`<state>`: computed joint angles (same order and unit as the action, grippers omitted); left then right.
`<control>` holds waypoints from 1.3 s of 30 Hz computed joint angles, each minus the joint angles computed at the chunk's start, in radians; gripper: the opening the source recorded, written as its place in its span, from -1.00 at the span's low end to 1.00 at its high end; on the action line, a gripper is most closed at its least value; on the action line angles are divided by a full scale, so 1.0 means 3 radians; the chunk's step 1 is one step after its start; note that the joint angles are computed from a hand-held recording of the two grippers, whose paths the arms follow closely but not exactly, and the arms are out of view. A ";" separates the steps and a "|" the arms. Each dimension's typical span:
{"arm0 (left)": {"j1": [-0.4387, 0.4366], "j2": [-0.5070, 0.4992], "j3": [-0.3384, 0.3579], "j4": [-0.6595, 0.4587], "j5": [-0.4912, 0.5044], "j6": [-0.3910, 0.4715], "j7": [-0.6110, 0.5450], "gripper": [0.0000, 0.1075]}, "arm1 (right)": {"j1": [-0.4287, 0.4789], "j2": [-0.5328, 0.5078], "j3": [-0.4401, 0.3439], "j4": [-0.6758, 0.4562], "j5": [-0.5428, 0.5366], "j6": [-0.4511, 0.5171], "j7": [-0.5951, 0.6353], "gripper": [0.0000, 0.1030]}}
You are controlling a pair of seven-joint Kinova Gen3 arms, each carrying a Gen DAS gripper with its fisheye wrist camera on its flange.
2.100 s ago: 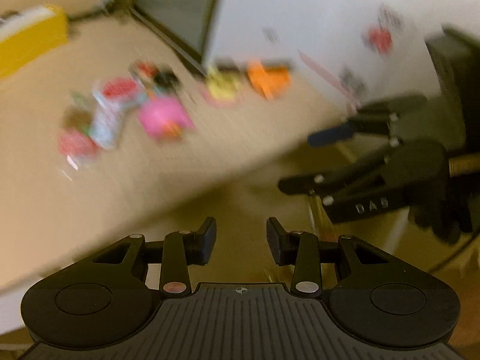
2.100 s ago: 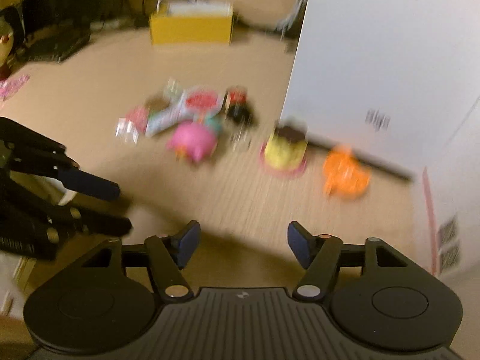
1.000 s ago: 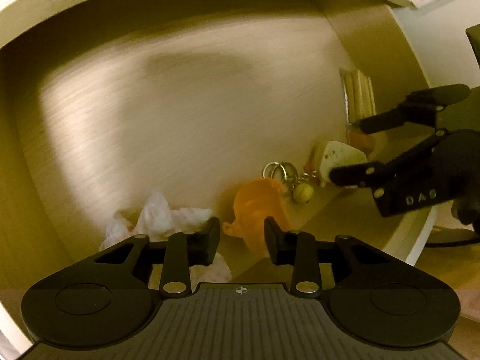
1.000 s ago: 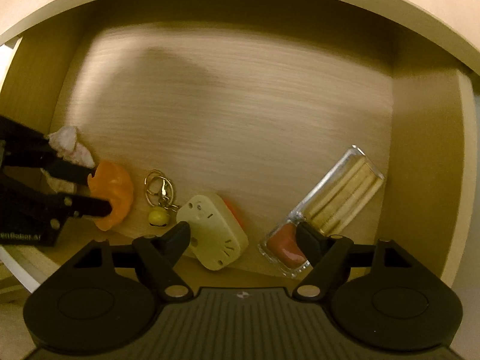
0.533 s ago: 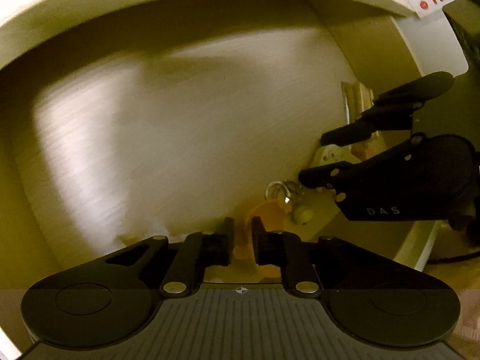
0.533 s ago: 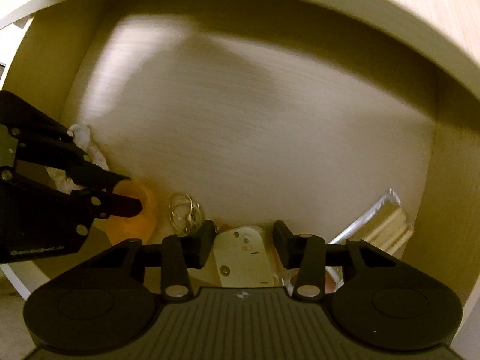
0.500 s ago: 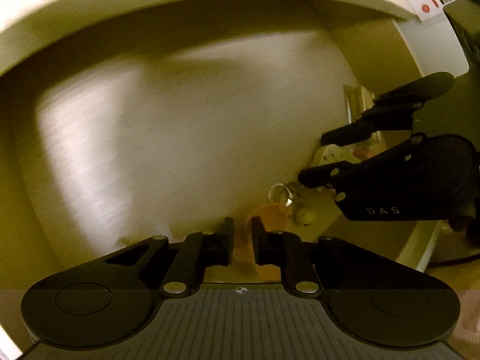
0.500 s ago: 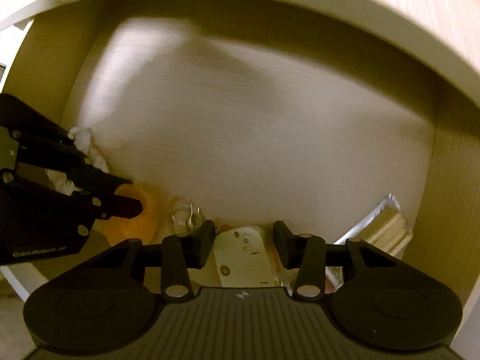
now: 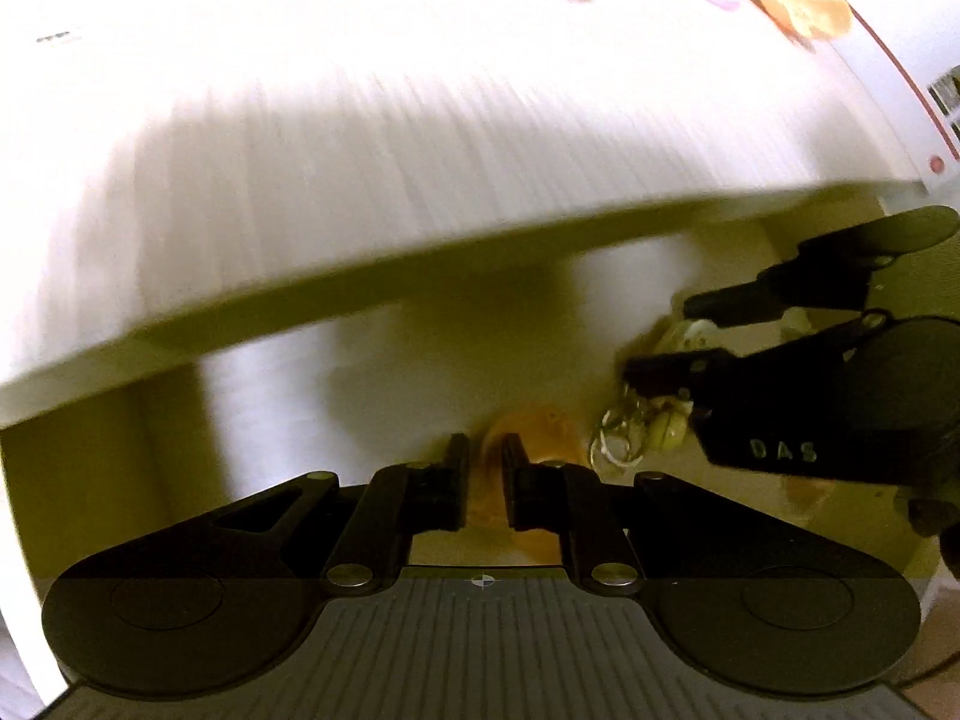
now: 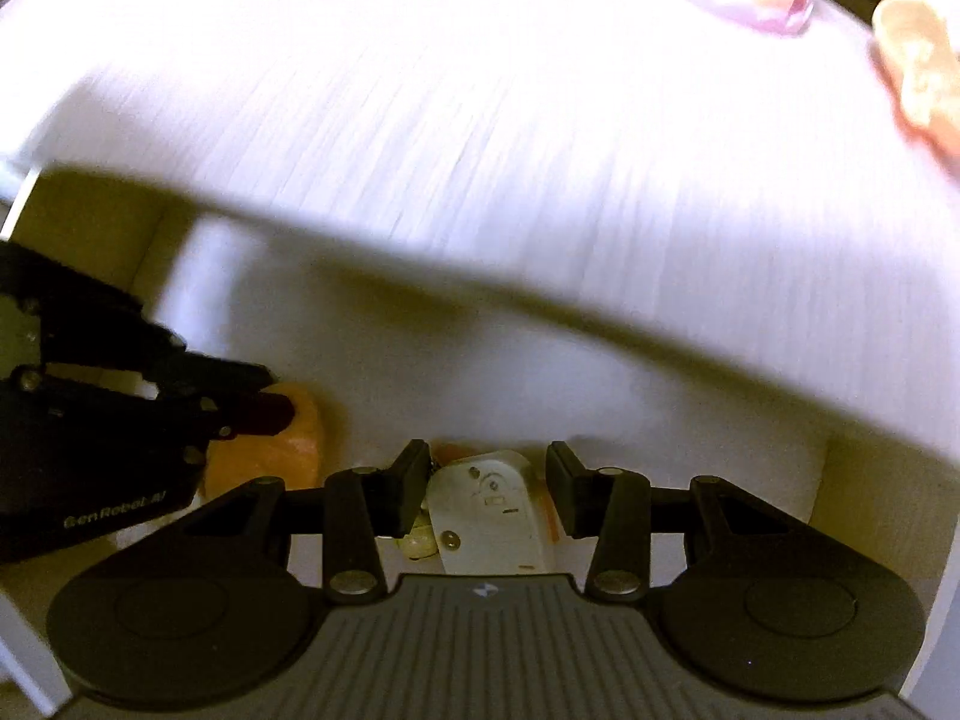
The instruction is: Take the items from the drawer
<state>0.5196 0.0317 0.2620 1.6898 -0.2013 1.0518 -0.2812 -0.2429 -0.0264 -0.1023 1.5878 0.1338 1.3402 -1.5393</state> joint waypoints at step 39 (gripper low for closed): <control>0.0184 -0.0305 0.0206 0.0042 -0.0377 0.0334 -0.0155 -0.02 | 0.0492 -0.1398 0.0192 0.0482 -0.0121 -0.0302 -0.0044 0.40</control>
